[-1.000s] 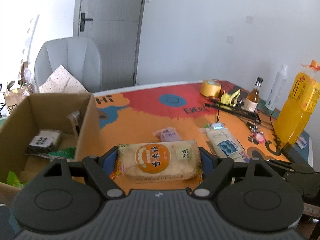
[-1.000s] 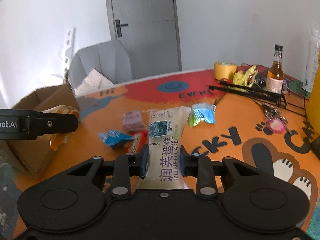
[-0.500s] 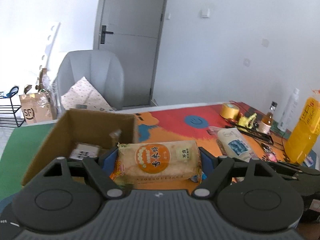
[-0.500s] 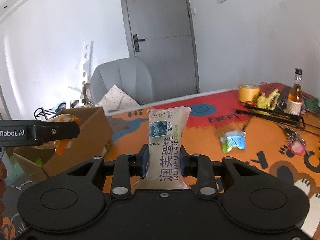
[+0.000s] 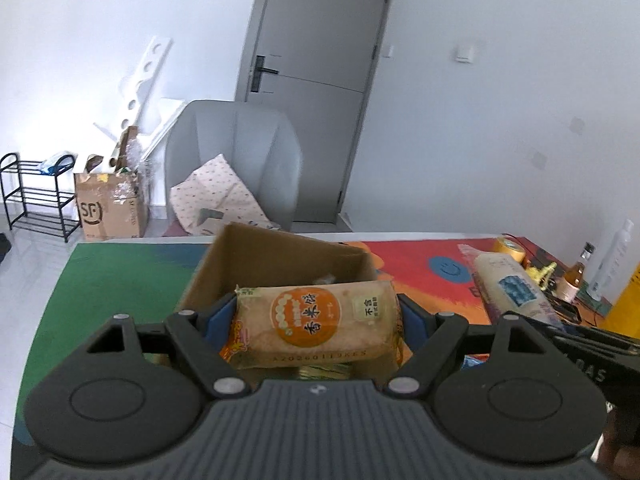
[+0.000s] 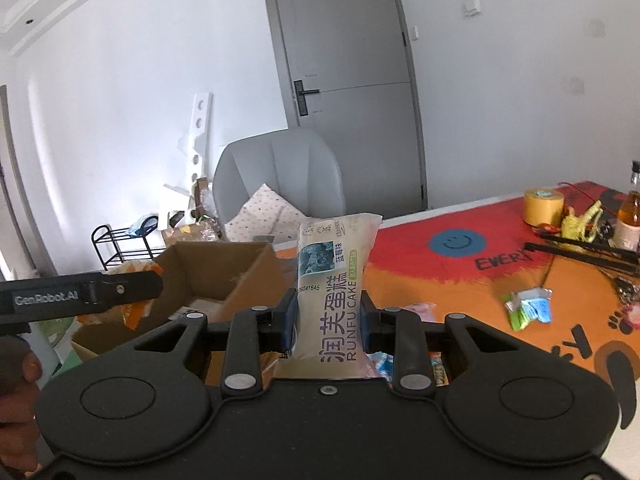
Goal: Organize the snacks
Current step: 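Carry the rice cake pack and white cake pack with both grippers over the box, then open both grippers to drop the two packs into the box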
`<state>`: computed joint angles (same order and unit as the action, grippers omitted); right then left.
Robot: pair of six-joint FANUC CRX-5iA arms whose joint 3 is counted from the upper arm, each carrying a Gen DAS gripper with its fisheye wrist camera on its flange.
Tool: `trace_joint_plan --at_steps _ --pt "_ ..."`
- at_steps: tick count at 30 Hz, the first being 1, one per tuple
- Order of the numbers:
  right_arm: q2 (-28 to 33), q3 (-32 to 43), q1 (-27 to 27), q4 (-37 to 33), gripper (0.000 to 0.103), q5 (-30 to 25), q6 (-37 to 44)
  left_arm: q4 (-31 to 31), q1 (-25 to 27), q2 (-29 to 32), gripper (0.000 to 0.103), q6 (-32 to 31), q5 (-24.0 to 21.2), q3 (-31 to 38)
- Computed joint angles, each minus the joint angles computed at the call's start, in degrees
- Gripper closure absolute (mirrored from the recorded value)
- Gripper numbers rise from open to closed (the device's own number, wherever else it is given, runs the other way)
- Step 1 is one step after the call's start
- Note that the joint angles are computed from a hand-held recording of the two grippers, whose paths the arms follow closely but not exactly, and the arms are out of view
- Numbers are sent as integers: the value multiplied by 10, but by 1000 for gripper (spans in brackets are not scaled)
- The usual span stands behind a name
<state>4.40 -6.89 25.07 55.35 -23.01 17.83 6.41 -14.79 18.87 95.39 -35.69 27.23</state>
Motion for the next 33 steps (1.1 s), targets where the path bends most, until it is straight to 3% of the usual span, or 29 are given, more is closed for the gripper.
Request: trace_joint_plan --at_steps 7,14,22,28,30,33 --pt "25 38 18 -23 75 -12 34 6 21 4 16 5 -10 0" --pt "58 93 37 -81 75 -22 100 51 40 -15 8 -28 17 -43" --pt "89 147 53 -145 75 -37 153 50 58 -26 8 -14 21 -58" --pt "103 168 58 -155 74 -42 149 48 65 -31 8 -8 17 -64" --pt "102 171 57 -179 63 -38 163 49 65 -33 8 -11 16 -66" --pt "91 144 52 -122 52 -34 105 45 62 -33 8 -12 13 -63"
